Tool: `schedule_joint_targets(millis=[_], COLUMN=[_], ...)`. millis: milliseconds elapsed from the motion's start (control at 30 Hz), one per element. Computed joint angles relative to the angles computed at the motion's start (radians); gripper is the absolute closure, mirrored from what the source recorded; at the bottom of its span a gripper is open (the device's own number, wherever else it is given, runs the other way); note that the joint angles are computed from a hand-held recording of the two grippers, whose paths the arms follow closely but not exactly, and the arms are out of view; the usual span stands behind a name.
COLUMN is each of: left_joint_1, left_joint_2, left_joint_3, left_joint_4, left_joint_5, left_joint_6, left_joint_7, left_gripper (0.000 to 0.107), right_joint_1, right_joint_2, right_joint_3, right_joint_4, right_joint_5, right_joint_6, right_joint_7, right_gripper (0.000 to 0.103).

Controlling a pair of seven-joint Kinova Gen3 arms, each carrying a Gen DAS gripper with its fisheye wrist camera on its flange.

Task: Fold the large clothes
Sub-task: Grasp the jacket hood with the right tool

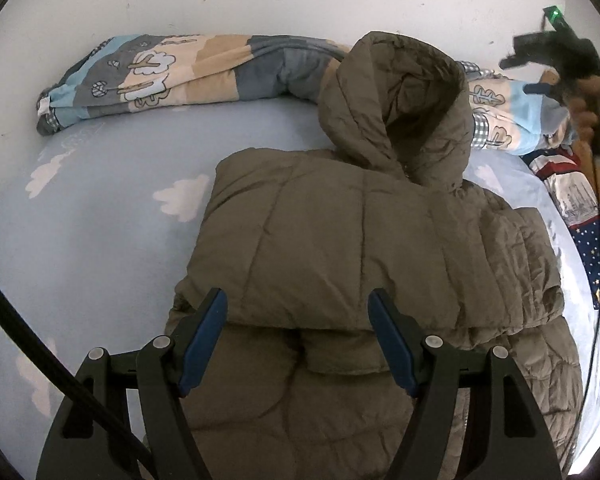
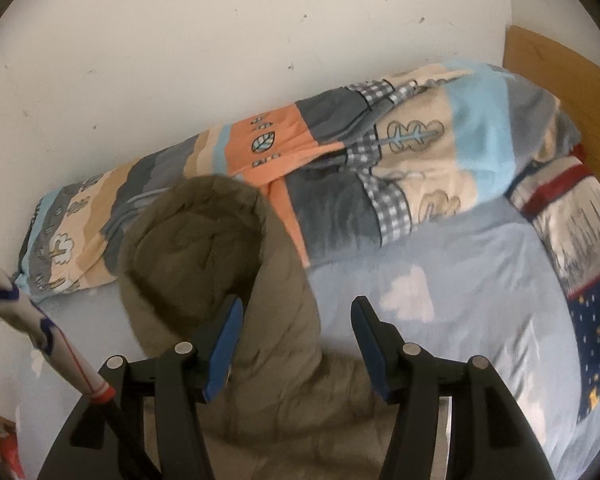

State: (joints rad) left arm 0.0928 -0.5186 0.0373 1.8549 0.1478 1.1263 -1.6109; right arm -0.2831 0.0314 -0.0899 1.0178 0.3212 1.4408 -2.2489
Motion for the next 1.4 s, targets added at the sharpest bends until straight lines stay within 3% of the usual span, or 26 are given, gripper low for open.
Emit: schedule_joint_targets(millis=[100,333,467,500,600,633,767,967,1200,1400], left_joint_1=[0.000,0.001,0.003,0.002,0.001,0.002,0.004,0.003,0.005,0.024], left_joint_2=[0.002,0.011,0.017,0.017,0.020,0.021,0.015,-0.013,-0.034,-0.034], left_joint_3=[0.008,0.013,0.010,0.012,0.017,0.015,0.008,0.017,0.021,-0.040], left_joint_4=[0.006,0.017,0.020,0.021,0.020,0.019,0.010,-0.003,-0.022,-0.049], left_joint_5=[-0.006,-0.015,-0.014,-0.015,-0.021,-0.020,-0.010,-0.010,-0.009,0.048], left_joint_6=[-0.009,-0.016,-0.019,-0.020,-0.018,-0.018,-0.010,-0.003,0.020,0.047], left_joint_7=[-0.003,-0.003,-0.004,-0.003,-0.002,-0.002,0.003,0.016,0.032,0.031], left_gripper=[0.036,0.036,0.036,0.036,0.036,0.036,0.036,0.036,0.036,0.036], right_joint_1=[0.039,0.039,0.005,-0.016,-0.072,-0.088,-0.122,-0.100,-0.068,-0.021], right_joint_2=[0.025,0.134,0.184,0.207,0.262,0.258,0.180,0.027,-0.204,-0.399], right_joint_3=[0.026,0.048,0.064,0.070,0.104,0.108,0.088,0.034,-0.108,-0.244], right_joint_4=[0.000,-0.036,-0.054,-0.075,-0.124,-0.110,-0.004,0.119,0.282,0.450], right_joint_5=[-0.074,-0.109,-0.064,-0.033,0.030,0.053,0.127,0.121,0.107,0.060], right_joint_6=[-0.077,-0.144,-0.157,-0.132,-0.058,-0.059,-0.114,-0.158,-0.163,-0.139], right_joint_7=[0.047,0.075,0.052,0.046,0.069,0.059,0.021,-0.016,-0.063,-0.144], right_gripper=[0.037,0.035,0.035,0.043,0.091,0.093,0.097,0.097,0.097,0.097])
